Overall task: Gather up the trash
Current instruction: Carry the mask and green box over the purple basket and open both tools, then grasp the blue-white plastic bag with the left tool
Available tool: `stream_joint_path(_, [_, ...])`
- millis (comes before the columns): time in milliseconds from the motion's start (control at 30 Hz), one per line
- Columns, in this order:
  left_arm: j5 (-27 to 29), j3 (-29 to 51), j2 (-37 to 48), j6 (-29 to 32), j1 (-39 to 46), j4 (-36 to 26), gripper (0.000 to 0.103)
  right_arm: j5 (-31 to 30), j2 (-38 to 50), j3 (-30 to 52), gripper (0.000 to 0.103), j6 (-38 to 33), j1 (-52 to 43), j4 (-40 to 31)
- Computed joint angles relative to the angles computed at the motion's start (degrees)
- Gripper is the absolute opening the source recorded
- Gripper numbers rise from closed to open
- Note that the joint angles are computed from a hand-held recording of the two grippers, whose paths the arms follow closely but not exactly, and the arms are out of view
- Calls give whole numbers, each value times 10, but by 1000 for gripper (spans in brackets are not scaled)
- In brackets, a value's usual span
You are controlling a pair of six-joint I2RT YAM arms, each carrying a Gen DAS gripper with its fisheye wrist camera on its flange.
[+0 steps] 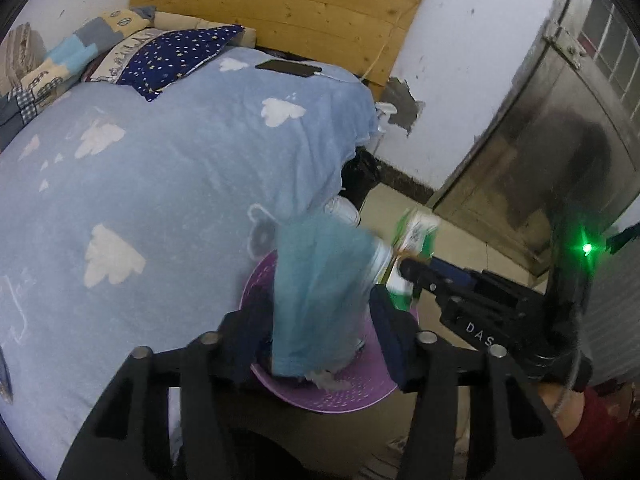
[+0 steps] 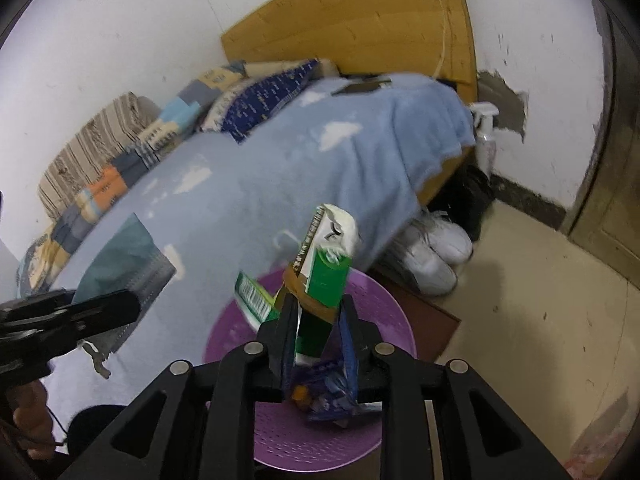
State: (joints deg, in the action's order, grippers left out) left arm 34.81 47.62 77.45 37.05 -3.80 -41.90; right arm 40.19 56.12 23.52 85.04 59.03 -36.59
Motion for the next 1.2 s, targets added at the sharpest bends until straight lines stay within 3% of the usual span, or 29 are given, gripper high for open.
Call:
stream_joint_path(133, [9, 14, 12, 24, 40, -9, 52, 17, -15, -11, 37, 36, 19, -19])
stream_joint_path(333, [41, 54, 46, 81, 130, -54, 55, 30, -6, 18, 39, 0, 7, -15])
stream_joint_path(467, [40, 81, 88, 129, 208, -65, 57, 27, 14, 41, 45, -59, 0, 43])
stream_joint_path(667, [32, 178, 200, 161, 325, -77, 57, -27, 138, 111, 46, -192, -23, 203])
stream_joint_path(767, [16, 244, 262, 149, 371, -69, 59, -61, 209, 163, 48, -248, -33, 266])
stream_joint_path(967, [-68, 422, 418, 49, 435, -6, 67, -109, 336, 282, 52, -332, -37, 320])
stream_joint_path(1200, [-150, 725, 663, -67, 436, -90, 67, -167, 428, 375, 53, -380, -55, 329])
